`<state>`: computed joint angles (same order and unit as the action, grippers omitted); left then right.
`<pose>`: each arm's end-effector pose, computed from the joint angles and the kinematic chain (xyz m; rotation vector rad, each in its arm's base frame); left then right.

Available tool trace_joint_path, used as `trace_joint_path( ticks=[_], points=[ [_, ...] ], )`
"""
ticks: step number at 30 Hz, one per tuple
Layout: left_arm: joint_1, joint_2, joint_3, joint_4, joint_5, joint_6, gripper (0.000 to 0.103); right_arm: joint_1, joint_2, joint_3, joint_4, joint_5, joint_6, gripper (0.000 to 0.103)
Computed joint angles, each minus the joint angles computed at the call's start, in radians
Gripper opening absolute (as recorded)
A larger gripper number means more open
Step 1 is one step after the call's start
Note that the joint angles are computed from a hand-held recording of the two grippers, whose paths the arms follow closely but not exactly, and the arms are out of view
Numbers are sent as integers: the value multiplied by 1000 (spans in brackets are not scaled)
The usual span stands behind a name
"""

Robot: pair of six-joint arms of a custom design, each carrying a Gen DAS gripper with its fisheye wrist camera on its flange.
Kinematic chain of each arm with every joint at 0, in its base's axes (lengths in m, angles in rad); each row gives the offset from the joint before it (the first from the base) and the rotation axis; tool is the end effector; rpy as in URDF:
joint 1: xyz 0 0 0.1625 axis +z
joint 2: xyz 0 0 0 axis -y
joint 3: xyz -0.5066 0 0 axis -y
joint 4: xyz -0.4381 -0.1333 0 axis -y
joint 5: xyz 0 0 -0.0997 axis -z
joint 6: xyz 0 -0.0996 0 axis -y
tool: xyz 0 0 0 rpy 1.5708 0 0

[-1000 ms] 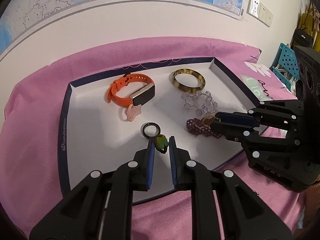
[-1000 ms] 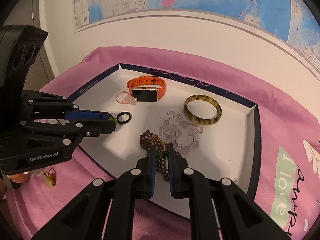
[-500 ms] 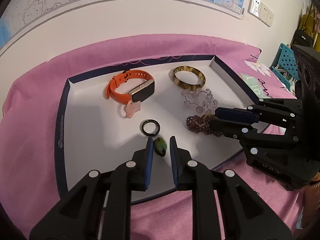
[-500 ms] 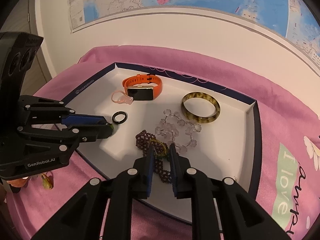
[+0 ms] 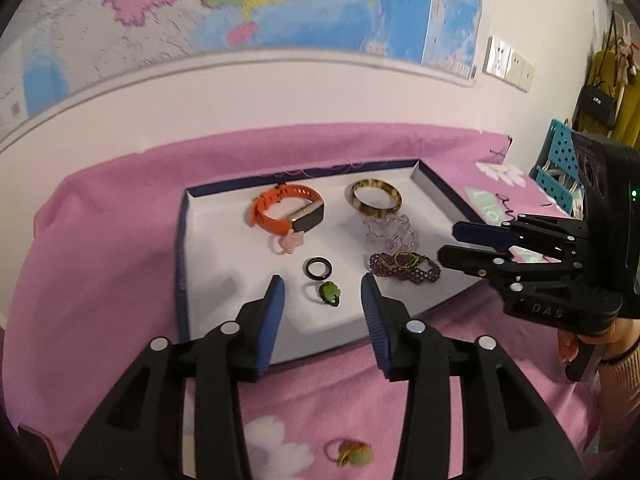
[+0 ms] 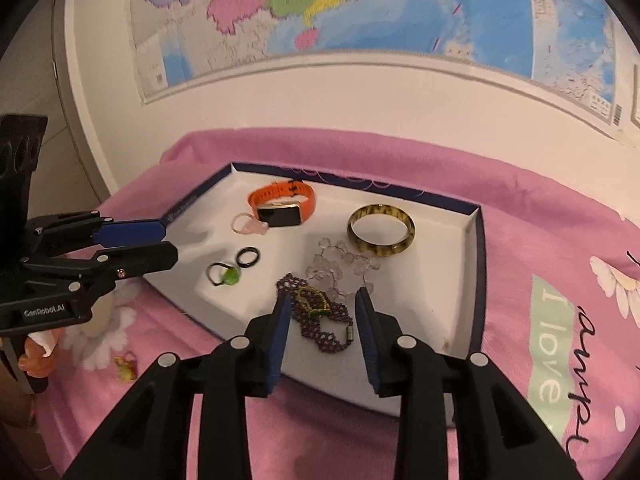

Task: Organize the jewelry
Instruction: 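Open the left gripper over the box while the right gripper releases the gold ring there, then withdraw both grippers from the box toward the last two rings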

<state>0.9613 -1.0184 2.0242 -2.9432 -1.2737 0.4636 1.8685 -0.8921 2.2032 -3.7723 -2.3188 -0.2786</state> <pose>-0.2261 -0.6076 0.1706 1.3753 2.4656 -0.5526 0.2240 -0.5066 0.1650 0.2304 -2.2282 1.0588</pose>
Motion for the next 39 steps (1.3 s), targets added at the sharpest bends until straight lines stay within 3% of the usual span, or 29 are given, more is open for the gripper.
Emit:
trace_joint_path(
  ticks=[6,13,24,34,39],
  points=[
    [8,-64,56,-29,-23,26,46,41,-9,49,-36,8,12,37],
    [12,-116,132,-38,1,77,49,73,6,98,15,-15,59,38],
    [20,-150,190,-23,18,82,53,74,40,133,57,-20,140,38],
    [12,-142,205,26,30,71,53,71,38,123,126,-22,177,38],
    [7,-127,191,66,41,45,48,75,41,118,135,-37,176,38]
  ],
)
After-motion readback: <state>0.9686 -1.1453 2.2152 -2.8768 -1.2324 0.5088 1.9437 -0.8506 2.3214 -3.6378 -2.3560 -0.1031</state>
